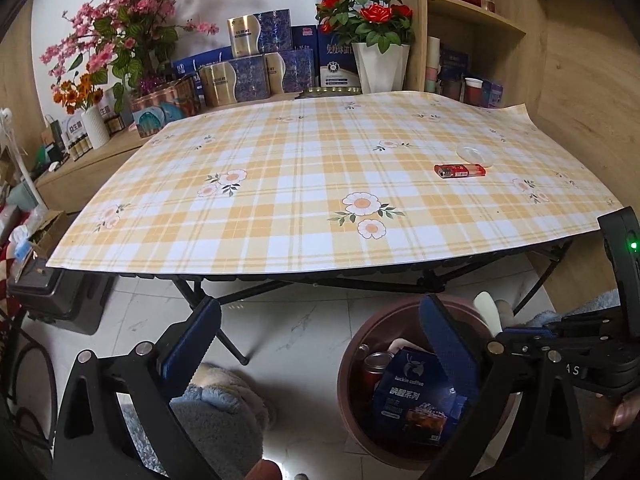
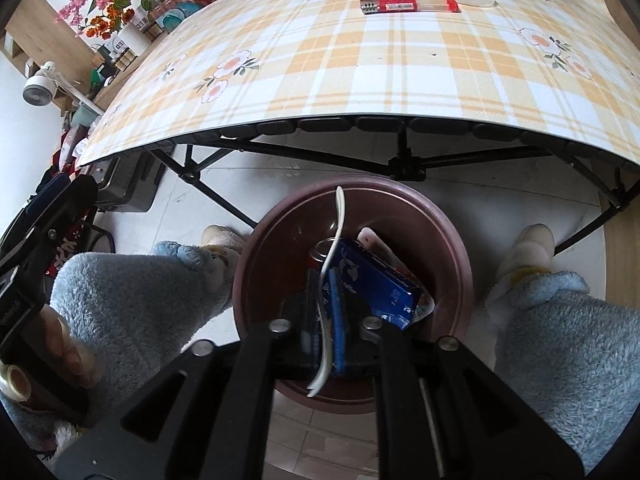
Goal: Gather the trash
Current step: 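Lower the white spoon into the brown bin and open the right gripper, then move the right gripper to the red-and-clear tube and grasp it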
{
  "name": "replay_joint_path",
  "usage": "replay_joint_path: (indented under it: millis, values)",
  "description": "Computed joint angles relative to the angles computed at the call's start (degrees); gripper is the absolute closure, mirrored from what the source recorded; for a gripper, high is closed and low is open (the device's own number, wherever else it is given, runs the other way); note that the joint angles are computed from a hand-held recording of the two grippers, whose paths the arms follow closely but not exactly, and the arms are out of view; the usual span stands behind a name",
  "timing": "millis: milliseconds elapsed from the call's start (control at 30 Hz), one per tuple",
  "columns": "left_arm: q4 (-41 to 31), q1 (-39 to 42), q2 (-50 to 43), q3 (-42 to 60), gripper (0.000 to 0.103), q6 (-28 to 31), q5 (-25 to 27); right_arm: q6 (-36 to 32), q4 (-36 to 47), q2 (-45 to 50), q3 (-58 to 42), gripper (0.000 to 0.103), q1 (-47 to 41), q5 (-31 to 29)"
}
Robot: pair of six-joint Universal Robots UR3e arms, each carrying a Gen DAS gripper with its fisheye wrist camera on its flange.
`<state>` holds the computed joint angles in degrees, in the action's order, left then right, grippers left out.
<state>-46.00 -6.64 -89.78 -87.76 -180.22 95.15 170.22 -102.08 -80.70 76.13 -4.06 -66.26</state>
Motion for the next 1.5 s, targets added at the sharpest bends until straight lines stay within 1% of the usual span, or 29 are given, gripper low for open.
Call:
replay_joint_path:
  millis: [33,67,100,133,167,233,367,533,600,733,767,900,1000,1133,1233,1300,1367,1400,1500]
  values:
    - [-0.1,0.4,0.3,-0.2,0.006,-0.1,-0.8,0.0,-0.3,-0.3,0.3,0.066,-0.2,0.2]
    - [-0.3,0.7,0.4,-0.2,0.006,-0.4,-1.5,0.1,-1.1,-0.9,0.8,0.057,-0.5,0.1]
    - [-0.7,1.1,0.7,-0.3,0.006,-0.6,-2.4,0.3,-1.9,-1.3,1.1,0.040,-0.5,-0.1]
    - [-1.4,1.6,0.8,-0.1,0.006,-0.9,-3.7,0.5,-3.1,-1.9,1.5,0.031,-0.6,-0.2]
    - [-1.9,1.8,0.8,0.0,0.006,-1.0,-4.3,0.7,-4.3,-2.5,2.1,0.028,-0.8,-0.2]
    - [-2.0,1.1,0.5,0.2,0.006,-1.2,-3.0,1.1,-6.4,-3.7,2.8,0.011,-1.3,-0.3]
    - [-1.4,0.3,0.4,0.1,0.006,-1.4,-1.8,2.5,-9.8,-5.2,3.9,0.006,-2.2,-1.1]
    - [-0.6,0.5,0.4,0.1,0.006,-1.3,-2.5,4.4,-12.0,-5.7,3.8,0.006,-3.3,-2.3]
    - [-0.4,1.2,0.0,0.6,0.006,-0.6,-4.4,5.0,-12.8,-5.7,3.5,0.006,-4.0,-2.5]
    - [-0.9,4.5,-1.1,2.9,0.006,0.9,-13.4,6.5,-13.3,-4.4,0.5,0.006,-4.7,-4.0]
    - [-1.2,4.6,-1.9,4.2,0.006,1.3,-14.1,6.8,-13.8,-3.9,-0.6,0.006,-4.8,-5.1]
    - [-3.6,2.3,-8.1,14.4,0.006,3.2,-11.5,5.7,-14.6,-2.1,-4.3,0.006,-5.3,-8.2]
    - [-5.7,2.4,-12.1,21.5,0.006,2.5,-13.2,4.2,-14.3,-1.1,-6.5,0.006,-7.4,-6.7]
    - [-11.6,0.6,-20.7,35.8,0.006,5.3,-14.3,3.5,-13.5,1.0,-10.8,0.006,-9.4,-5.9]
    - [-15.6,0.0,-25.8,44.4,0.006,5.5,-15.0,2.0,-13.4,3.2,-14.0,0.006,-10.0,-5.5]
    - [-17.8,0.0,-28.7,49.5,0.006,4.7,-15.2,0.8,-11.4,5.7,-17.7,0.006,-9.2,-6.5]
    - [-20.8,0.3,-31.8,54.9,0.006,4.2,-15.8,-0.7,-7.8,8.7,-22.6,0.006,-8.6,-5.9]
    - [-23.4,0.5,-33.8,58.8,0.006,4.5,-16.5,-0.9,-6.5,10.8,-25.6,0.006,-7.8,-6.4]
    - [-27.0,0.8,-36.7,64.3,0.006,5.1,-16.2,-1.3,-4.0,17.2,-34.1,0.006,-4.9,-7.8]
